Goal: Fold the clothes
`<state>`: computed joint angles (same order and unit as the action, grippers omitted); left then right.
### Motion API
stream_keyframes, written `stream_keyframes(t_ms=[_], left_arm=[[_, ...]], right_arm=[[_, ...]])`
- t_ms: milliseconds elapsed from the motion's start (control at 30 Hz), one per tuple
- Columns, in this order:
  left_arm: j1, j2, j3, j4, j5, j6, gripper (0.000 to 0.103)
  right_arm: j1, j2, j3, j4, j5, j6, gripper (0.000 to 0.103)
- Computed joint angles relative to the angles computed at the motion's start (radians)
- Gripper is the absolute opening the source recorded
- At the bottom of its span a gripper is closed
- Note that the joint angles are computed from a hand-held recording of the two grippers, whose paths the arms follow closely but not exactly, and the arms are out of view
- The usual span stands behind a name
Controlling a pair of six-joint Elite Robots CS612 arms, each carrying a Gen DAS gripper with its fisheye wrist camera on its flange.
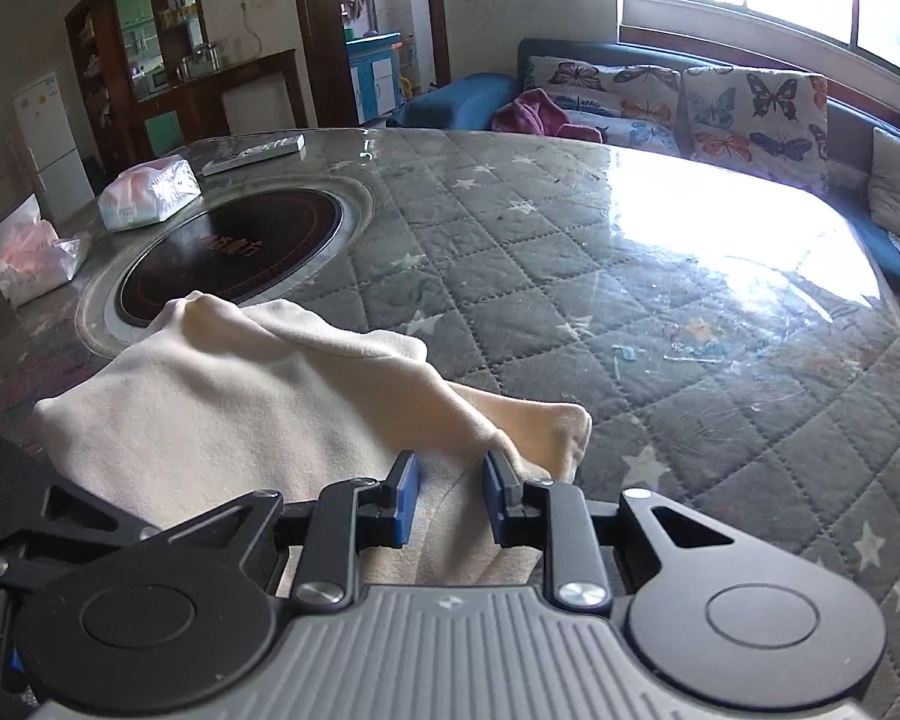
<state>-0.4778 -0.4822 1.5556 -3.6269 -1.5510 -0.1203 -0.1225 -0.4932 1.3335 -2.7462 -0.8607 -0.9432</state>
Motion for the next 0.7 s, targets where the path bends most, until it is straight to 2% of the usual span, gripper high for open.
stream_keyframes(t_ms=[133,233,300,433,600,700], left_arm=[[0.009,-0.020,0.051,-0.038,-0.006,-0.018,0.024],[0.009,-0.040,0.102,-0.105,0.078,-0.060,0.025],[0.013,-0.053,0.135,-0.141,0.147,-0.117,0.025],[0.018,-0.075,0.195,-0.153,0.275,-0.191,0.025],[0.024,-0.092,0.251,-0.112,0.330,-0.252,0.025],[0.022,-0.088,0.263,-0.123,0.334,-0.268,0.026]], right_arm=[[0.002,-0.001,0.000,0.000,-0.007,-0.004,0.025],[0.002,0.000,0.001,-0.004,-0.005,-0.003,0.030],[0.003,0.001,0.004,-0.017,-0.002,0.003,0.031],[0.001,0.004,0.015,-0.057,0.010,0.029,0.037],[0.001,0.002,0.057,-0.199,0.014,0.068,0.044],[-0.006,-0.012,0.107,-0.286,0.049,0.036,0.048]])
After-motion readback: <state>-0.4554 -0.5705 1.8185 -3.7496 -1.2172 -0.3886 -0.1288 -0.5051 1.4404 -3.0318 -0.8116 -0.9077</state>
